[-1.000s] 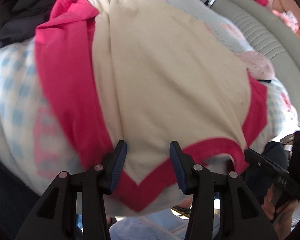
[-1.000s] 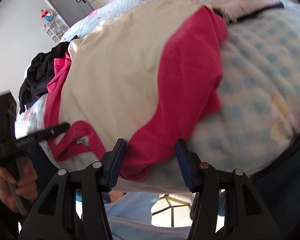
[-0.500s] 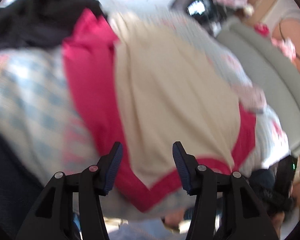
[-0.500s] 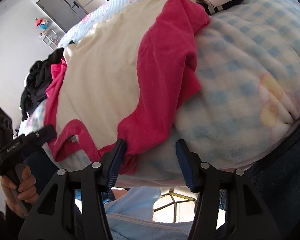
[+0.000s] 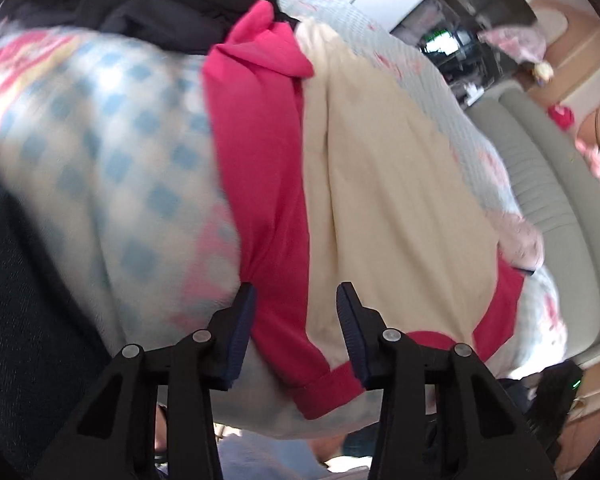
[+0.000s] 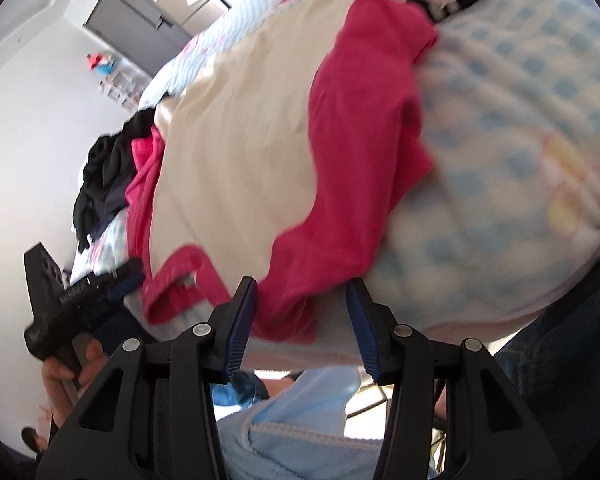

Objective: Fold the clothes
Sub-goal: 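Position both open grippers over the pink-trimmed hem of the cream garment, then grasp the pink hem trim with both grippers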

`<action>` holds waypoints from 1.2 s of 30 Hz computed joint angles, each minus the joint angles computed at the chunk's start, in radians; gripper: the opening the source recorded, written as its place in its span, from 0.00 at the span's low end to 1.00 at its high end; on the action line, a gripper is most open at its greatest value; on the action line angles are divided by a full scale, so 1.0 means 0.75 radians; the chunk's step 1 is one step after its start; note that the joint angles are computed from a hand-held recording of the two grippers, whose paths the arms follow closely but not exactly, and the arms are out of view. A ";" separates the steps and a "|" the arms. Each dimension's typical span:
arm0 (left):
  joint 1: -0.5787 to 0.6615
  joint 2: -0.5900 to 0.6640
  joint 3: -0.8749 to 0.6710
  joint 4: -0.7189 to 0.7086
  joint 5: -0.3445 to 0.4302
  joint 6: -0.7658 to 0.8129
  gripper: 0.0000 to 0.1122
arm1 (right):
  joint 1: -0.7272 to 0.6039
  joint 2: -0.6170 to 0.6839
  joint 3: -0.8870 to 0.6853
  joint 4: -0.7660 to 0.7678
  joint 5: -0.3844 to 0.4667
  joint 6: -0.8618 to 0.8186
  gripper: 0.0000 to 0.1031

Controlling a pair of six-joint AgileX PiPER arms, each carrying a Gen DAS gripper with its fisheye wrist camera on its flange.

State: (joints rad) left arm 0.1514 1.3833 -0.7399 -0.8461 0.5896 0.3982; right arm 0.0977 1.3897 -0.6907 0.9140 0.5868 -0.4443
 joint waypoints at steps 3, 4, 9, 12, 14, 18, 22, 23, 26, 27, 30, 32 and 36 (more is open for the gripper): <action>-0.034 -0.025 0.005 0.112 -0.012 -0.109 0.40 | -0.008 -0.007 0.030 0.110 0.062 -0.137 0.47; -0.026 -0.028 0.012 0.094 0.011 -0.086 0.41 | -0.008 -0.008 0.028 0.145 0.091 -0.192 0.47; -0.013 0.163 -0.026 -0.192 0.263 0.258 0.40 | 0.101 -0.016 0.004 0.045 -0.017 -0.117 0.49; -0.170 0.138 -0.066 -0.057 0.104 0.198 0.37 | 0.103 0.056 -0.053 0.074 0.017 -0.187 0.50; -0.192 0.094 -0.054 -0.107 0.068 0.270 0.29 | 0.137 0.081 -0.116 -0.009 0.047 -0.174 0.50; -0.087 -0.041 0.026 -0.417 0.132 0.576 0.16 | 0.048 0.061 -0.130 0.203 0.243 -0.415 0.36; 0.063 -0.124 0.102 -0.697 0.209 0.812 0.14 | -0.140 0.004 -0.054 0.527 0.558 -0.714 0.31; 0.066 -0.111 0.095 -0.670 0.207 0.777 0.14 | -0.158 0.001 -0.040 0.542 0.564 -0.712 0.31; -0.020 -0.008 0.040 -0.406 0.143 0.483 0.12 | -0.176 0.024 0.002 0.507 0.469 -0.614 0.31; -0.036 0.017 0.028 -0.341 0.143 0.411 0.15 | -0.186 0.042 0.020 0.480 0.433 -0.566 0.31; -0.017 0.024 0.051 -0.267 0.121 0.309 0.26 | -0.252 0.035 0.068 0.426 0.445 -0.525 0.31; 0.005 0.012 0.060 -0.255 0.092 0.274 0.30 | -0.258 0.006 0.078 0.370 0.435 -0.484 0.37; 0.106 -0.062 0.097 -0.421 0.053 0.410 0.36 | -0.241 -0.055 0.050 0.238 0.362 -0.353 0.39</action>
State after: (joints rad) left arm 0.2308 1.3369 -0.6673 -1.1621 0.6292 0.7059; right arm -0.0833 1.3487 -0.6528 1.0926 0.8581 -0.7094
